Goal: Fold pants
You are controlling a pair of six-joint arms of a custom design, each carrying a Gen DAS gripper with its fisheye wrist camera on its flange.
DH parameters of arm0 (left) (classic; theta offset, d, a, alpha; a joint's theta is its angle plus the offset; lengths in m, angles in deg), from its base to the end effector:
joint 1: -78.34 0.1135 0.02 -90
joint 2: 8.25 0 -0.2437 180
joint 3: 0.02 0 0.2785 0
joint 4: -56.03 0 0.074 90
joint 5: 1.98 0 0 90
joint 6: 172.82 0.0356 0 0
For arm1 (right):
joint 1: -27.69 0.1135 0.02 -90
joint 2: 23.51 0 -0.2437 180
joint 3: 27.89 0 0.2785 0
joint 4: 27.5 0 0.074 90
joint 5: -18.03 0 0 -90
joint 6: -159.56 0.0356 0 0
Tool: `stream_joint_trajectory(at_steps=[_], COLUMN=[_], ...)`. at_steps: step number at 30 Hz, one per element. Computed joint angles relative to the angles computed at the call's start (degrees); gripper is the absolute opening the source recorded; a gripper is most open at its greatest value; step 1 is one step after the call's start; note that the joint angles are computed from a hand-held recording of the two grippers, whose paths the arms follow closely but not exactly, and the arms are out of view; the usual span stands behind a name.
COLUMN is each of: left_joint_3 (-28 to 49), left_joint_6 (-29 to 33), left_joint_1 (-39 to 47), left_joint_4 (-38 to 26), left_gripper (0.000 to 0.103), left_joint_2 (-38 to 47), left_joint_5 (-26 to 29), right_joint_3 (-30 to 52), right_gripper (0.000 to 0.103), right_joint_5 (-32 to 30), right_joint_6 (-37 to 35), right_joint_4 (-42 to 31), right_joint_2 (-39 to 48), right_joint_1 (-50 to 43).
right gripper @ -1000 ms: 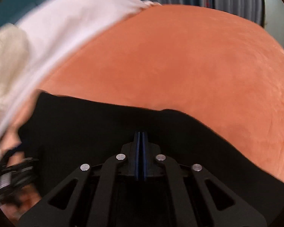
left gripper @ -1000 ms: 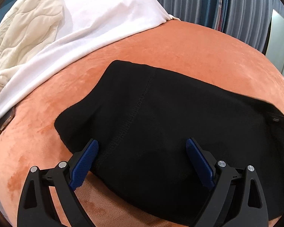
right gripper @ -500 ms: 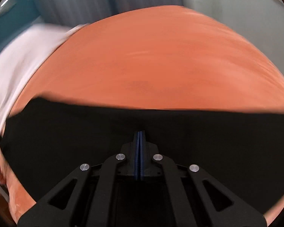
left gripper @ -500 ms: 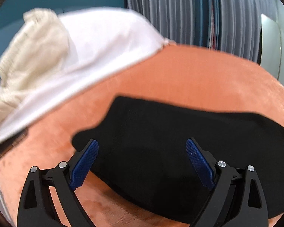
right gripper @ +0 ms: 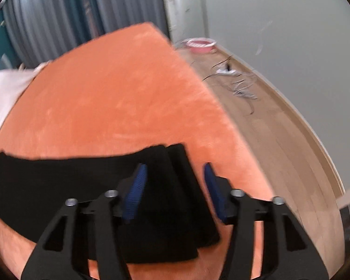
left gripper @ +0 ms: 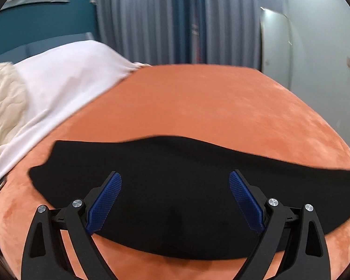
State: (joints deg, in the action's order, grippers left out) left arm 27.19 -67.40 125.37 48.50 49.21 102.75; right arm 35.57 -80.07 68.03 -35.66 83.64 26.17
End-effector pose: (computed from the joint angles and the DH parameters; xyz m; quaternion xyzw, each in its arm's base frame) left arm 0.1533 0.1513 0.1122 -0.1883 0.8722 0.1278 0.4329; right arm 0.3607 -0.0046 0.0681 -0.0232 0.9427 0.0580 0.3277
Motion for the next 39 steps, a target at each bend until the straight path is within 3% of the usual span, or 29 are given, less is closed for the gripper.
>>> stream_joint_trajectory(at_steps=[2, 3, 4, 9, 13, 15, 17, 20, 22, 23, 25, 26, 28, 29, 31, 35, 37, 39], left_joint_3=[-2.1, -2.91, -3.49, -2.08, 1.55, 2.76, 4.22, 3.39, 4.35, 5.63, 6.08, 5.98, 5.31, 5.02, 4.13, 3.04, 3.16, 2.89], left_joint_6=[-1.77, -2.74, -3.77, -9.15, -14.41, -16.42, -16.97, -17.38, -17.6, -17.73, -18.45, -18.44, -18.84, -19.05, -19.06, -18.7, -18.93, -18.9], left_joint_1=[-6.88, -10.36, -13.89, -26.37, -34.48, -37.15, -37.84, -36.77, -36.53, -36.72, -37.82, -38.03, -38.26, -38.33, -38.02, -37.0, -37.2, -36.92], left_joint_4=[-0.3, 0.02, 0.45, 1.05, 8.65, 11.11, 10.67, 12.25, 12.49, 12.38, 12.73, 13.3, 14.38, 15.34, 16.21, 16.4, 16.44, 16.76], left_gripper=[0.092, 0.092, 0.092, 0.092, 0.092, 0.092, 0.092, 0.092, 0.092, 0.092, 0.092, 0.092, 0.092, 0.092, 0.092, 0.092, 0.092, 0.092], left_joint_2=[-2.58, -3.25, -3.42, 0.87, 16.54, 22.46, 25.39, 24.75, 26.79, 29.19, 30.83, 31.01, 31.16, 31.67, 31.47, 30.5, 30.68, 30.66], left_joint_5=[-6.08, -9.49, -12.82, -21.97, -26.9, -29.04, -29.74, -27.38, -26.55, -26.58, -27.76, -27.95, -28.03, -27.96, -27.54, -26.47, -26.57, -26.2], right_joint_3=[0.15, -0.77, -1.98, -4.2, 5.54, 3.41, 0.32, -6.5, -6.5, -6.17, -2.91, -3.05, -2.75, -4.37, -7.38, -5.76, -6.38, -10.58], right_gripper=[0.028, 0.013, 0.005, 0.004, 0.006, 0.015, 0.017, 0.02, 0.016, 0.015, 0.001, 0.0, 0.0, 0.006, 0.007, 0.0, 0.003, 0.006], right_joint_5=[1.47, 0.95, 1.47, -4.49, 0.18, -2.31, -10.45, -13.93, -18.73, -19.27, -11.9, -10.54, -14.62, -15.78, -15.96, -10.81, -17.2, -17.55], right_joint_6=[-3.07, -4.83, -5.49, -6.1, -8.42, -8.62, -6.26, -5.02, -5.52, -7.27, -10.17, -10.51, -5.36, -2.67, -2.55, -4.23, -1.0, 0.48], right_joint_4=[2.17, 2.89, 4.86, 7.6, 1.24, 4.03, 3.5, 6.8, 4.64, 2.14, 1.37, 3.19, 2.31, 2.95, 4.45, 3.47, 3.28, 5.03], right_joint_2=[1.84, 1.06, 0.51, -5.92, 7.07, 5.27, 0.51, -6.26, -6.19, -5.48, 0.19, 1.43, 0.27, -2.3, -5.94, -1.0, -1.58, -7.75], right_joint_1=[0.8, 0.2, 0.46, -3.53, -3.25, -4.08, -7.49, -10.96, -11.93, -10.99, -7.07, -7.01, -9.58, -10.28, -9.11, -7.71, -11.38, -10.82])
